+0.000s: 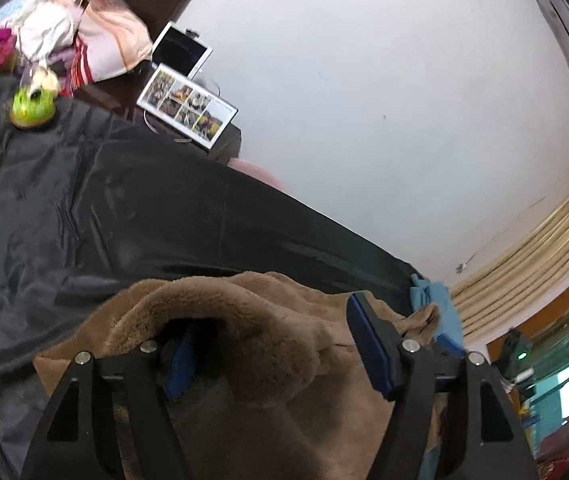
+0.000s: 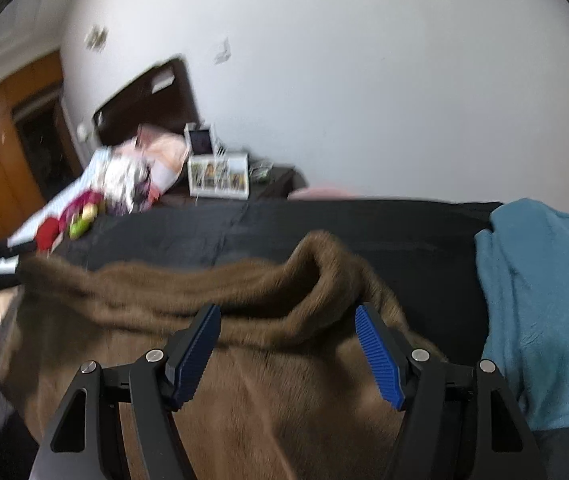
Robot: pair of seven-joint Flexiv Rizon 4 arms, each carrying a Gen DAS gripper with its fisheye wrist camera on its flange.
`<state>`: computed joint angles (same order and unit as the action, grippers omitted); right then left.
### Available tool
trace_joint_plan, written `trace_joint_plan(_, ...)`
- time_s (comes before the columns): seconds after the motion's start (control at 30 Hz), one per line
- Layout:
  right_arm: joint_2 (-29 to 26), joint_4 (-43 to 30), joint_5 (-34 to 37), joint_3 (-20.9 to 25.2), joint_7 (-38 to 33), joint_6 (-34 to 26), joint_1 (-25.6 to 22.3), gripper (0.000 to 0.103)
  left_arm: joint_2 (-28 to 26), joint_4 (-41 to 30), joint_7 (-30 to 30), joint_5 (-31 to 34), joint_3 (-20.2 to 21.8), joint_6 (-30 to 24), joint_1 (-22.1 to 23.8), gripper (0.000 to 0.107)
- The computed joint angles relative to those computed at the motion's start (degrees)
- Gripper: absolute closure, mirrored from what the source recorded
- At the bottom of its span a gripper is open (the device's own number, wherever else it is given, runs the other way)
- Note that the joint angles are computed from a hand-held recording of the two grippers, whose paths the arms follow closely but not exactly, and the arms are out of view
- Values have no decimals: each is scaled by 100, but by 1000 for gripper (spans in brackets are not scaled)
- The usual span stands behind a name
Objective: Fold clothes
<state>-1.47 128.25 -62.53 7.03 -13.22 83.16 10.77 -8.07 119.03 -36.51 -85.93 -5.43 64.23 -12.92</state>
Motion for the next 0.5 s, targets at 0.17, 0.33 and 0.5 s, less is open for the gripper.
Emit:
trace_joint_plan(0.17,-352,-461,2087,373,-1909,-1273,544,31,-198,-150,-519,124,10,-295,142,30)
trace_joint_plan(0.33,-871,-1024,1812,14,-1673,-1843,875,31,-271,-198,-595,-326,-13,-674,299,30)
trace_joint_plan(0.5,-1112,-1140,2300,-188,-1009,-1282,743,31,-277,-167,-719,-870,60,-1097,416,30)
